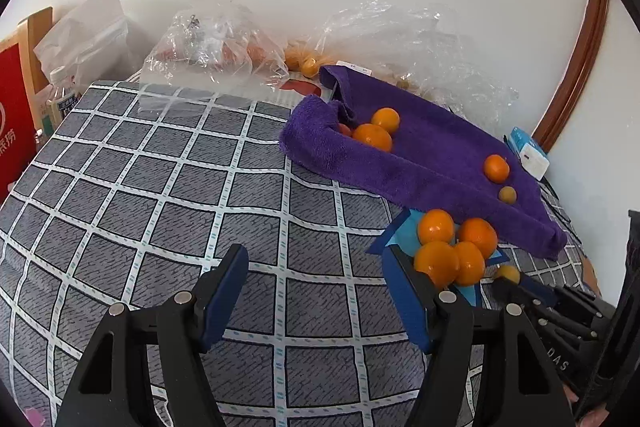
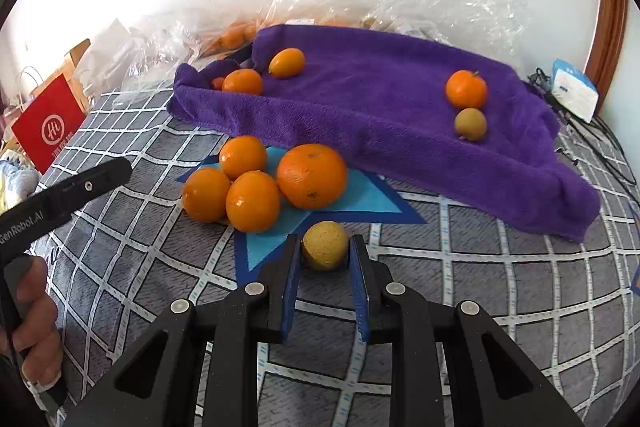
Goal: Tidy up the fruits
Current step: 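Grasp a small yellow-green fruit with the right gripper from the star cloth, then grasp an orange with the left gripper while the right gripper holds its fruit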
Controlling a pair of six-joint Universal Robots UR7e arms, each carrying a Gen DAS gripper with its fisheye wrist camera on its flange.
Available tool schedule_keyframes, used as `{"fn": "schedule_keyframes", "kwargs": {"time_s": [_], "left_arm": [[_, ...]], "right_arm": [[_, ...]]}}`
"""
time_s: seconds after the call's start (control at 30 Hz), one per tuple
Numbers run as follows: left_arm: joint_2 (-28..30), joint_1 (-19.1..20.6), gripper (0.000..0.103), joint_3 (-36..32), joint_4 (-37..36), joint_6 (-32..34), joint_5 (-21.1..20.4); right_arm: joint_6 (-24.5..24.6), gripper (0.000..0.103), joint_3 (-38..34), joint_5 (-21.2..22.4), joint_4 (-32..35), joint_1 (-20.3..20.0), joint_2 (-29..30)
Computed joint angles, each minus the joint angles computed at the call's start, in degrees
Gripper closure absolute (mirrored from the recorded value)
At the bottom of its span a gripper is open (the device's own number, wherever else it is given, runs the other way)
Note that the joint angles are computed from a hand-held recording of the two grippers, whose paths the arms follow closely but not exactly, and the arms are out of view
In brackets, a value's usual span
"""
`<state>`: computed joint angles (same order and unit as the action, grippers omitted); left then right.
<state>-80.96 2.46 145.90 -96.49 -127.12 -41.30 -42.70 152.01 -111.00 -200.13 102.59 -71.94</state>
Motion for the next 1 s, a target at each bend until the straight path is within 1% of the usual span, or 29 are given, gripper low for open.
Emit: {"fn": "schedule_keyframes", "kwargs": {"time_s": [0.03,0.07,0.13,0.3,0.4,0.47,0.53,0.6,0.63,0.67,0.73,0.77,0.83,0.87,0.9,0.97,1.0], "left_arm": [[0.02,0.11,0.036,0.0,-0.33,0.59,-0.05],[0.0,0.26,0.036,0.03,-0.68,1.07,0.03],[-0.05,0.35,0.036,0.05,-0.78,1.28,-0.07],[-0.19,1.03,0.036,0.11,-1.51,2.25,-0.66],[-0.36,1.15,0.036,0.37,-2.52,3.29,-0.51],[0.43,0.9,0.038,0.01,-3.06,4.13,-0.31],[1.27,1.02,0.038,-0.22,-6.13,6.54,-0.34],[3.04,1.28,0.038,-0.76,-10.32,10.21,0.03],[3.85,1.54,0.037,-1.15,-11.37,11.51,0.25],[5.21,2.2,0.037,-1.88,-12.85,13.21,0.46],[7.18,3.42,0.037,-3.23,-14.15,14.88,0.06],[7.97,3.93,0.037,-3.47,-15.62,15.76,0.29],[9.57,5.37,0.037,-4.32,-17.51,16.46,0.63],[10.18,6.03,0.038,-4.54,-18.56,17.1,0.82],[10.78,6.51,0.044,-4.78,-19.35,17.68,0.97],[11.91,7.84,0.052,-5.67,-19.39,18.07,0.63],[12.09,8.29,0.054,-5.19,-21.52,18.74,0.8]], "right_arm": [[-0.06,0.079,0.3,0.47,0.04,-0.22,-0.89],[-0.66,0.079,0.6,0.68,-1.36,-0.54,-1.52],[-1.13,0.079,0.85,1.77,-1.3,-2.2,-4.57],[-2.15,0.079,-0.04,-1.16,-2.26,-5.13,-6.7],[-2.3,0.079,-0.28,-0.67,0.29,-7.65,-9.02],[-2.69,0.079,-0.42,-0.71,0.33,-8.87,-9.36],[-2.87,0.079,-0.71,-0.44,0.09,-9.92,-9.38],[-2.35,0.079,-0.66,2.1,2.61,-11.44,-11.37],[-2.21,0.079,-0.49,3.11,2.4,-11.79,-11.63],[-1.95,0.079,-0.44,2.9,1.21,-11.75,-11.23],[-0.71,0.079,-0.74,0.23,-0.61,-10.92,-9.6],[-0.56,0.079,-0.62,0.12,-1.04,-10.86,-9.5],[-0.97,0.079,-0.21,1.94,-0.19,-11.56,-10.67],[-0.94,0.079,-0.21,2.81,0.72,-11.96,-11.3],[-0.76,0.079,-0.17,3.01,1.19,-12.12,-11.61],[-0.41,0.079,-0.23,3.45,2.38,-12.55,-12.24],[-0.32,0.079,-0.29,3.75,2.71,-12.8,-12.46]]}}
